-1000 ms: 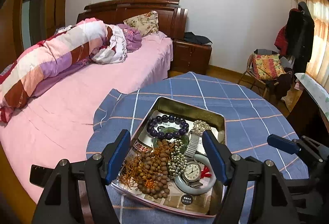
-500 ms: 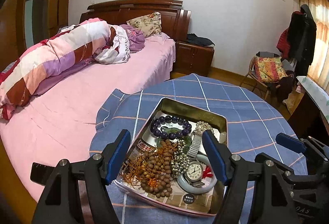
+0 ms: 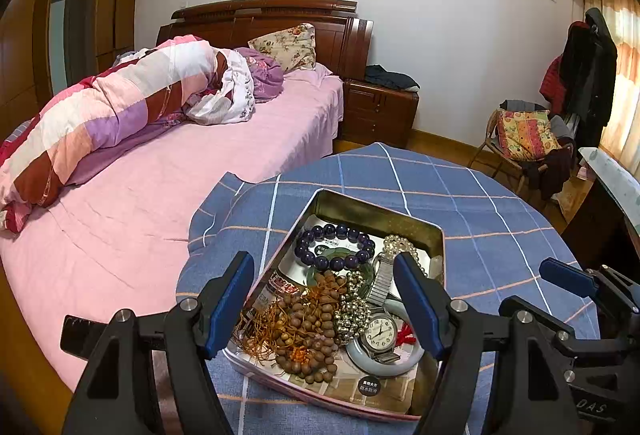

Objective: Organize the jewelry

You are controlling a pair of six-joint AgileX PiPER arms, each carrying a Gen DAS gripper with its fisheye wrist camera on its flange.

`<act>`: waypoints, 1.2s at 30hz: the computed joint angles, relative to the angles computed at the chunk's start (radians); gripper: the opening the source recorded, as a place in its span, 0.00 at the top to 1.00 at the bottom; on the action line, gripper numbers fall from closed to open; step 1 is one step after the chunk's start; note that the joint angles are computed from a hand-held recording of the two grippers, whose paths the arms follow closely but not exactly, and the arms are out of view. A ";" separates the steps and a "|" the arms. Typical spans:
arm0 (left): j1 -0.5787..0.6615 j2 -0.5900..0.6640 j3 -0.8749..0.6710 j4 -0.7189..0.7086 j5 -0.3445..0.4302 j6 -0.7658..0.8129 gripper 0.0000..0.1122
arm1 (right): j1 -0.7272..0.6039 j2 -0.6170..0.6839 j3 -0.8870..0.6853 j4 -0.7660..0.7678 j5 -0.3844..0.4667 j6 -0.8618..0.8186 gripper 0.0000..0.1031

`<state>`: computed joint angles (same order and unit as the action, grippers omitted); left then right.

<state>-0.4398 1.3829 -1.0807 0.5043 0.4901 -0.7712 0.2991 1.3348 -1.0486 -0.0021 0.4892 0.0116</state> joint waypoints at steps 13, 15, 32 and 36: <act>-0.004 0.001 0.001 0.008 0.003 -0.008 0.36 | 0.000 0.001 0.000 0.001 0.001 0.001 0.28; -0.005 0.000 0.002 0.016 0.004 -0.013 0.36 | 0.002 0.001 -0.001 -0.002 0.000 0.004 0.28; 0.008 0.009 -0.010 -0.022 0.007 0.029 0.36 | 0.007 -0.002 0.003 -0.015 -0.003 0.015 0.28; 0.014 0.015 -0.012 -0.020 0.017 0.019 0.36 | 0.006 -0.003 0.004 -0.013 -0.003 0.014 0.28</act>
